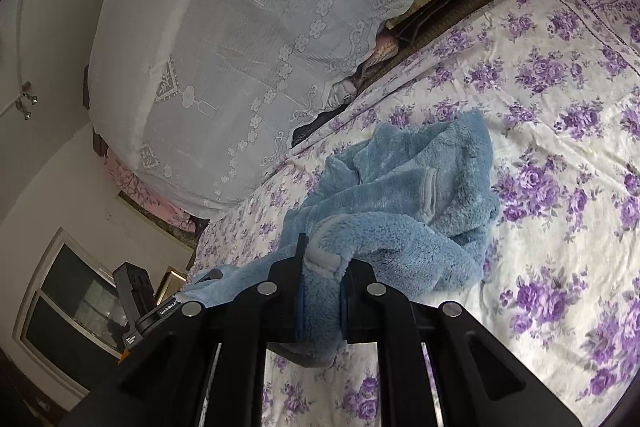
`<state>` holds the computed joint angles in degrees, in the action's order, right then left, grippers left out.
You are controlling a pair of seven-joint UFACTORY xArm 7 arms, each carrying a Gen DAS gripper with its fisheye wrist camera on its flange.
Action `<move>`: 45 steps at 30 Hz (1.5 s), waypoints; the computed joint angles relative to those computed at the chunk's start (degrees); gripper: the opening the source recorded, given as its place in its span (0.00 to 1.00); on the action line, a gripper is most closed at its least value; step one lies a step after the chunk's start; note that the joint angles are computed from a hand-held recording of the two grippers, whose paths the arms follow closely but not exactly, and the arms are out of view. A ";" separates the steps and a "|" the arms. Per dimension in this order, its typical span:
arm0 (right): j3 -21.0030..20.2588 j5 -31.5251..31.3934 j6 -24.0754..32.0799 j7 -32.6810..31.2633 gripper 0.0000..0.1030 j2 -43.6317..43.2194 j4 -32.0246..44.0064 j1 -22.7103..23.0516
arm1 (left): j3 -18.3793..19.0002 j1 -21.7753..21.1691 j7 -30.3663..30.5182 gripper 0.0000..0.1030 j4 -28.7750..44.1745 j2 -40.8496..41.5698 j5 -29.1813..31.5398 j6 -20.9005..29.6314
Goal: Fold small clothes
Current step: 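Lift the hem with the left gripper and fold it toward the collar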
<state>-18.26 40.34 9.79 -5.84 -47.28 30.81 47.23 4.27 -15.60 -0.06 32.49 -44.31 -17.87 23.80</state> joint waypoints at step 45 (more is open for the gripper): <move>-13.27 39.29 -1.35 -40.41 0.60 32.25 26.87 7.98 | -0.72 3.26 18.79 0.88 18.26 31.23 -24.46 -12.52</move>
